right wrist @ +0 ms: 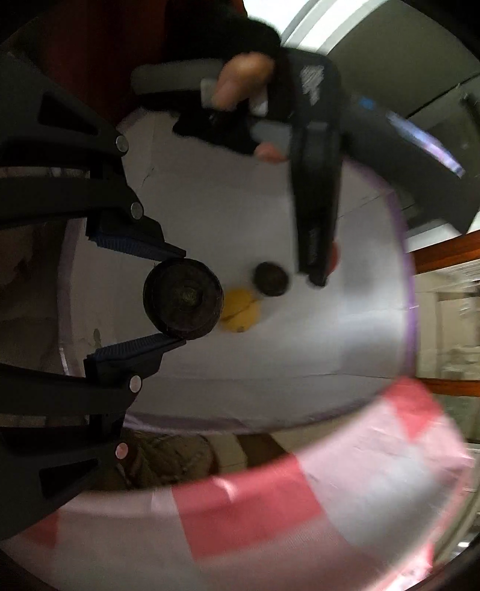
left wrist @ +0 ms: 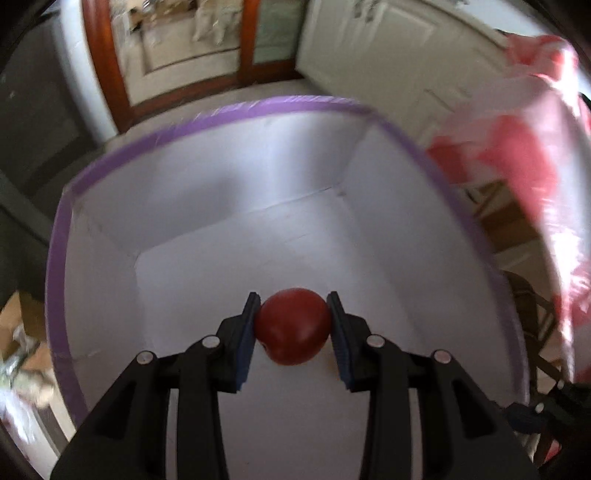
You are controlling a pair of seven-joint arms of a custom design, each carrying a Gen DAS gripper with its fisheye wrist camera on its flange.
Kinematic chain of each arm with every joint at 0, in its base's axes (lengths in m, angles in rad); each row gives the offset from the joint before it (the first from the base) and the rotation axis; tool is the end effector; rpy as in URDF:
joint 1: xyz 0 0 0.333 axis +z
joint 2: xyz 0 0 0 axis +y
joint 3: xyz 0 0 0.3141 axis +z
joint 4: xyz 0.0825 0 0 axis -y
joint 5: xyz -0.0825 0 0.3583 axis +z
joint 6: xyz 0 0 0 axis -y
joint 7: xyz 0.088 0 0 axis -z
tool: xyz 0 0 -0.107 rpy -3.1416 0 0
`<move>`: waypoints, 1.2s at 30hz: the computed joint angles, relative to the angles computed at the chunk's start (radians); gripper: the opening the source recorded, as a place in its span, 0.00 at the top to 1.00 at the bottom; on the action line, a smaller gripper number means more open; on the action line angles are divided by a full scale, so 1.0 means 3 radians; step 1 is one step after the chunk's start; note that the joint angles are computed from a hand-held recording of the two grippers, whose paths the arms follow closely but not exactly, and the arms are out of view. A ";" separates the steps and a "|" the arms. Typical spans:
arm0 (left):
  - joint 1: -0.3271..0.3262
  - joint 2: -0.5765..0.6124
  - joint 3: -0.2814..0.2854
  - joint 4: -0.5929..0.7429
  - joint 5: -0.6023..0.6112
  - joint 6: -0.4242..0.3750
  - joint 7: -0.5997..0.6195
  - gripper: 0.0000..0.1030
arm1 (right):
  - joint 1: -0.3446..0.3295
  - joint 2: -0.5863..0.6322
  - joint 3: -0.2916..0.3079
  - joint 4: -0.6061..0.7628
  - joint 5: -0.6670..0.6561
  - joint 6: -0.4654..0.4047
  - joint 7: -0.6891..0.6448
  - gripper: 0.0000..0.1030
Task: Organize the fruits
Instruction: 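Carry the plum and tomato to the white box and release them, then move both tools back over the fruits on the tablecloth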
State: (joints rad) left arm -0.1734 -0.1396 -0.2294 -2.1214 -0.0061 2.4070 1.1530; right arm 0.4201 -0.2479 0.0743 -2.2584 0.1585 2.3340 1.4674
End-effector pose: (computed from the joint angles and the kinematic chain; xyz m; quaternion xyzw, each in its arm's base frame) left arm 0.4805 -0.2102 0.5248 -0.6962 0.6865 -0.1898 0.0890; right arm 0.4202 0.2318 0.5062 -0.8494 0.4996 -0.0428 0.1647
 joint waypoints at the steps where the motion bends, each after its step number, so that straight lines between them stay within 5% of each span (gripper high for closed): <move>1: 0.0015 0.0010 -0.0002 0.0000 0.0043 -0.0030 -0.0049 0.64 | -0.0001 0.0055 -0.0009 0.0041 0.0013 -0.0082 -0.0005 0.61; 6: 0.0047 0.0064 -0.0006 0.0045 0.0232 -0.0165 -0.0277 0.64 | -0.0019 0.0290 0.0043 0.0236 -0.0037 -0.0340 -0.0034 0.60; 14: 0.0015 0.0079 -0.0012 0.0084 0.0295 -0.0254 -0.0429 0.61 | -0.0046 0.0224 0.0054 0.0214 -0.0025 -0.0353 -0.0026 0.58; 20: 0.0046 -0.0002 -0.0028 0.0036 0.0452 -0.0161 -0.0716 0.24 | -0.0035 -0.0039 0.0062 0.0062 -0.0117 -0.0028 0.0007 0.50; 25: 0.0139 -0.0144 -0.0153 0.0106 0.1085 -0.0090 -0.1196 0.20 | 0.0089 -0.0508 -0.0068 -0.0171 0.0073 0.0378 -0.0139 0.40; 29: 0.0188 -0.0257 -0.0314 0.0284 0.1752 0.0137 -0.1564 0.05 | 0.0143 -0.1040 -0.0257 -0.0380 0.0289 0.0775 -0.0126 0.32; 33: 0.0097 -0.0256 -0.0383 0.0529 0.1900 0.0721 -0.1465 0.01 | -0.0223 -0.1657 -0.0254 -0.0686 0.0043 0.1265 0.0295 0.17; 36: -0.0256 0.0059 -0.0348 0.0986 0.1205 0.1032 -0.0730 0.01 | -0.0799 -0.2055 -0.0151 -0.0923 -0.0297 0.1486 0.0701 0.14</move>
